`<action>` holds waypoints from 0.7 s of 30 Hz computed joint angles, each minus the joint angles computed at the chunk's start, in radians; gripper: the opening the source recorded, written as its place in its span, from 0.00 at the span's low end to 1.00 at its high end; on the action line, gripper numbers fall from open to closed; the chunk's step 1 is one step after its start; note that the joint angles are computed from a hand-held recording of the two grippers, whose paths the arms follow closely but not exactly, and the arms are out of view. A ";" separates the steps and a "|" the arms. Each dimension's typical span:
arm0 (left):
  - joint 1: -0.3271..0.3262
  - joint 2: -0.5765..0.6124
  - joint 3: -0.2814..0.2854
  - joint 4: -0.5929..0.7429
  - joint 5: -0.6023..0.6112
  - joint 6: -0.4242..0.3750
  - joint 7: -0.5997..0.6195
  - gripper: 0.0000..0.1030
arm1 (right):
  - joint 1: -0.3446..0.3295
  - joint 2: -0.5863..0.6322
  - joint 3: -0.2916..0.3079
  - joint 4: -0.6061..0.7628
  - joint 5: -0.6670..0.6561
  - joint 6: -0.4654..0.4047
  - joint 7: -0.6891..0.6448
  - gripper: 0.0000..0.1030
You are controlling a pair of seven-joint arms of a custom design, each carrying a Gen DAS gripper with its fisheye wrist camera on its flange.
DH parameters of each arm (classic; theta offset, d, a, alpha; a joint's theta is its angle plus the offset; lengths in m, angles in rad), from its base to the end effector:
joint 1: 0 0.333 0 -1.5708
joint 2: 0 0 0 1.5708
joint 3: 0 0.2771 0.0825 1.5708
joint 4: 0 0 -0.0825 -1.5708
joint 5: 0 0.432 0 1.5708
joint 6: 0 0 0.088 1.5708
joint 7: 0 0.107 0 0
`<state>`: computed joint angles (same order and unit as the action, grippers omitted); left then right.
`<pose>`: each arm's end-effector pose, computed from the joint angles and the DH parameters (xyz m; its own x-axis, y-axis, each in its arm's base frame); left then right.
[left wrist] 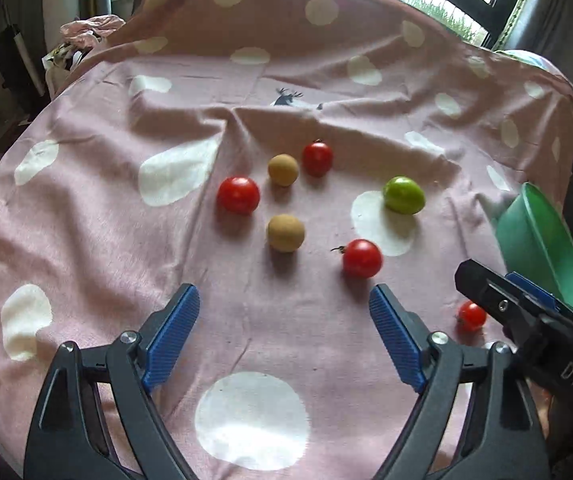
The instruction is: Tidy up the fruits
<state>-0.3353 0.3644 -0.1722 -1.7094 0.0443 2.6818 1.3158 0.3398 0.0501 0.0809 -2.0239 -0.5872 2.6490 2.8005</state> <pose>0.6405 -0.3443 0.3925 -0.2979 -0.9399 0.1667 -0.8183 0.1615 -0.5516 0.5823 0.2764 0.4238 -0.2779 -0.9323 -0.2314 -0.7189 0.3616 -0.5936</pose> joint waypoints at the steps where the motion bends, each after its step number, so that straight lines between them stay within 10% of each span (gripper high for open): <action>1: -0.021 -0.003 0.022 -0.009 0.049 -0.001 -0.023 0.82 | 0.009 0.030 0.004 0.030 -0.046 -0.031 0.016 0.81; 16: -0.110 0.038 0.093 0.024 0.384 -0.034 -0.135 0.92 | 0.049 0.175 -0.019 0.181 -0.007 -0.277 -0.102 0.92; 21: -0.109 0.029 0.093 0.005 0.434 -0.020 -0.163 0.94 | 0.056 0.162 -0.027 0.152 -0.029 -0.234 -0.083 0.99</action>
<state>-0.4439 0.3929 -0.0796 -1.7042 0.4783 2.6617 1.1532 0.3961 0.2121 0.0540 -1.8722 -0.6162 2.4149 2.7175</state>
